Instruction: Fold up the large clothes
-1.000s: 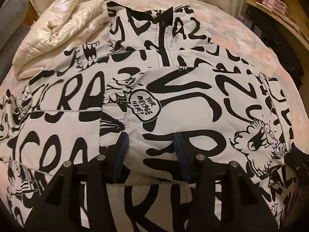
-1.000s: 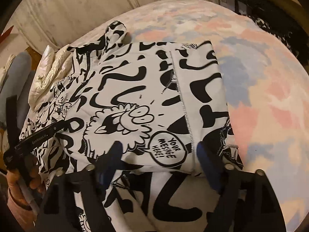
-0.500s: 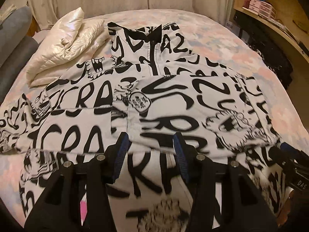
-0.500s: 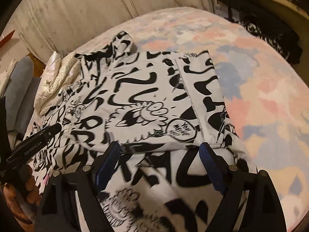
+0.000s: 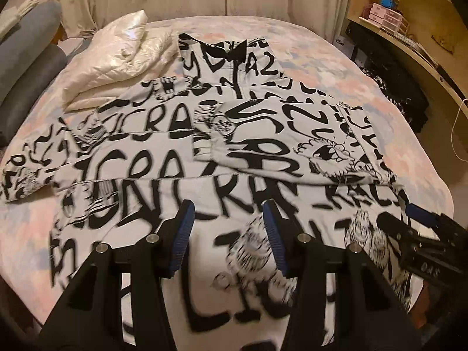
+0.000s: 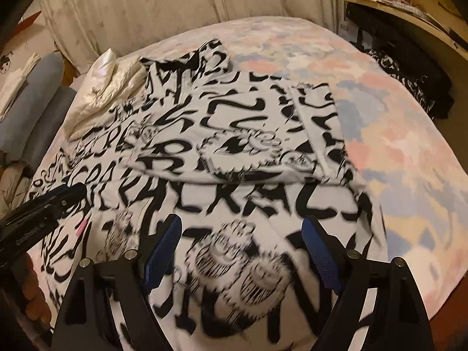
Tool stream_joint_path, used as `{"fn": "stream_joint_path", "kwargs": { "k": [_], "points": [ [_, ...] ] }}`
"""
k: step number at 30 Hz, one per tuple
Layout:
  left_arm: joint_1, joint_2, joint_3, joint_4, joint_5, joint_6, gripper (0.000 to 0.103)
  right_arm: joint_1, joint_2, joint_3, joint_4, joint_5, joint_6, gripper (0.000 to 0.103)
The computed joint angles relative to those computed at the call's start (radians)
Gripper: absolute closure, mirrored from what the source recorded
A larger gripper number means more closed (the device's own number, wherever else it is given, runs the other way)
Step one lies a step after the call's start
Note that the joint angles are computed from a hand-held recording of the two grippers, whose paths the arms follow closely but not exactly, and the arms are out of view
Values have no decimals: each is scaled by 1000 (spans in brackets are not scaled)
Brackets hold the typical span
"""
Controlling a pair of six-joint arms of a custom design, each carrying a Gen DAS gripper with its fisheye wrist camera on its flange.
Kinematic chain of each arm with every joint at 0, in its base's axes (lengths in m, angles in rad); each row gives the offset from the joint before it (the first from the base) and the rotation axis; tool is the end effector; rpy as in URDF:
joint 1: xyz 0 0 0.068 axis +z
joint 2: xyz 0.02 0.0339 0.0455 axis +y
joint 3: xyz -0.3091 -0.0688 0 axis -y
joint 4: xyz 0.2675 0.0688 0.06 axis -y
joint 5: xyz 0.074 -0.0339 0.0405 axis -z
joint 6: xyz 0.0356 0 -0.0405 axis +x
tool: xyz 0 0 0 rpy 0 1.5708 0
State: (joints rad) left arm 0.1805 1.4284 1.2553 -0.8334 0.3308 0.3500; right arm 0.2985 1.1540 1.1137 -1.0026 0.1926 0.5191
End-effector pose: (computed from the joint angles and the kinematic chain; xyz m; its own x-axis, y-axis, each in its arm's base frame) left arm 0.3046 0.0438 0.3415 -0.7805 0.1872 -0.5965 0.2861 0.9553 -0.0744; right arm 0.2117 0.0580 0.3512 -0.8144 0.2589 -0.5194 0.2390 0.9652 0.1063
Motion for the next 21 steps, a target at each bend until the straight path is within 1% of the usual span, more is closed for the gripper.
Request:
{"fn": "stream_joint_path", "kwargs": {
  "k": [4,8,14,18,21],
  "points": [
    [125,-19,20,-67,46,82,56,68,8,21,-20,14,59,17],
    [253,18,71,-119,97,135,55,154,49,74,-40,57,114,17],
    [434,110,159,-166,135,218,55,345,193,247,-116,232,153,17],
    [531,193,237,-150,137,244,55,430,289,367,-122,271,155,17],
    [585,282,326,-151,134,232,55,483,381,474,-131,287,146,17]
  ]
}}
